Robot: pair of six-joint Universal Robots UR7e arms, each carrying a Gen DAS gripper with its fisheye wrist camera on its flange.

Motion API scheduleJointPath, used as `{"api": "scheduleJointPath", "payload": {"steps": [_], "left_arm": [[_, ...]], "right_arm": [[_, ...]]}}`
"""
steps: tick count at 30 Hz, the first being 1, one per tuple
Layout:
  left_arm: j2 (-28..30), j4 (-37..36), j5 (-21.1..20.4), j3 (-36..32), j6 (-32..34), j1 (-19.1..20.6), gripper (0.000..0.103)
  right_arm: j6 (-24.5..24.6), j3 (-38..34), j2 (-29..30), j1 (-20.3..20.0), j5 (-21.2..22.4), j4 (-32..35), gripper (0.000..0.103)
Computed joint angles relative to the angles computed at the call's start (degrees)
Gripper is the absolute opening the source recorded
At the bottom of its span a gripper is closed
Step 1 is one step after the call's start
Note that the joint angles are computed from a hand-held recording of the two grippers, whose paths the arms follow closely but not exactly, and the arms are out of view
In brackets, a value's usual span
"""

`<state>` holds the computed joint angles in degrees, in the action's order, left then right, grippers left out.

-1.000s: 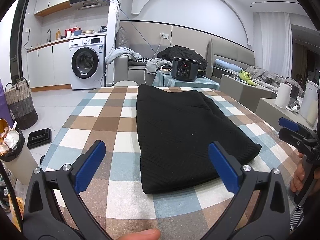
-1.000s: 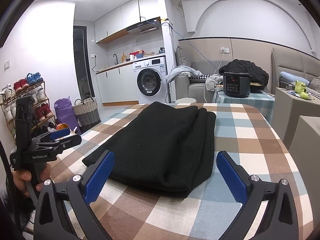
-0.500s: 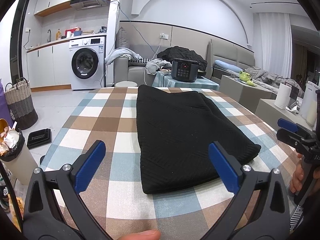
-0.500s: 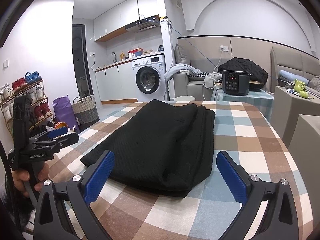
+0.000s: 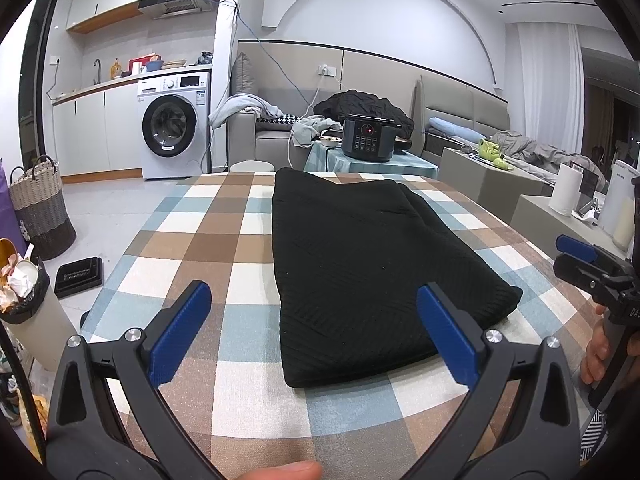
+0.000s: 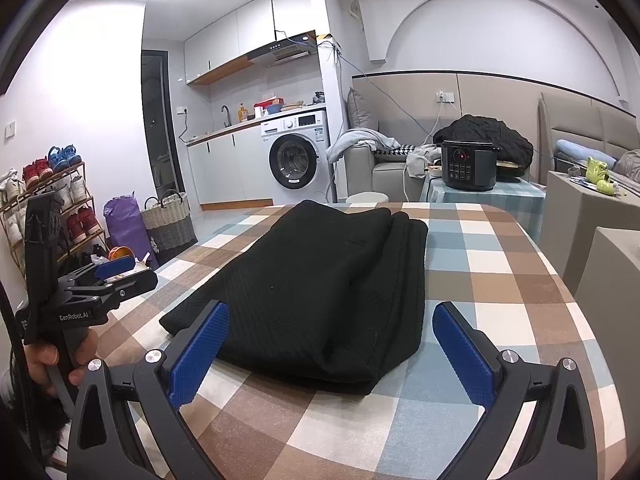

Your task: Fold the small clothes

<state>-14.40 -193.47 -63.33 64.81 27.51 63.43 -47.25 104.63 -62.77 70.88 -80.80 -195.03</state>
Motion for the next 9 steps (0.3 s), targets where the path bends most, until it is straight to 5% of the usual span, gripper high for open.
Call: {"api": "scheduleJointPath", "payload": {"steps": [9], "left_arm": [[-0.2, -0.11, 0.18, 0.28, -0.27, 0.01, 0.102]], "right_arm": [[-0.44, 0.04, 0.13, -0.22, 0.04, -0.03, 0.103]]}}
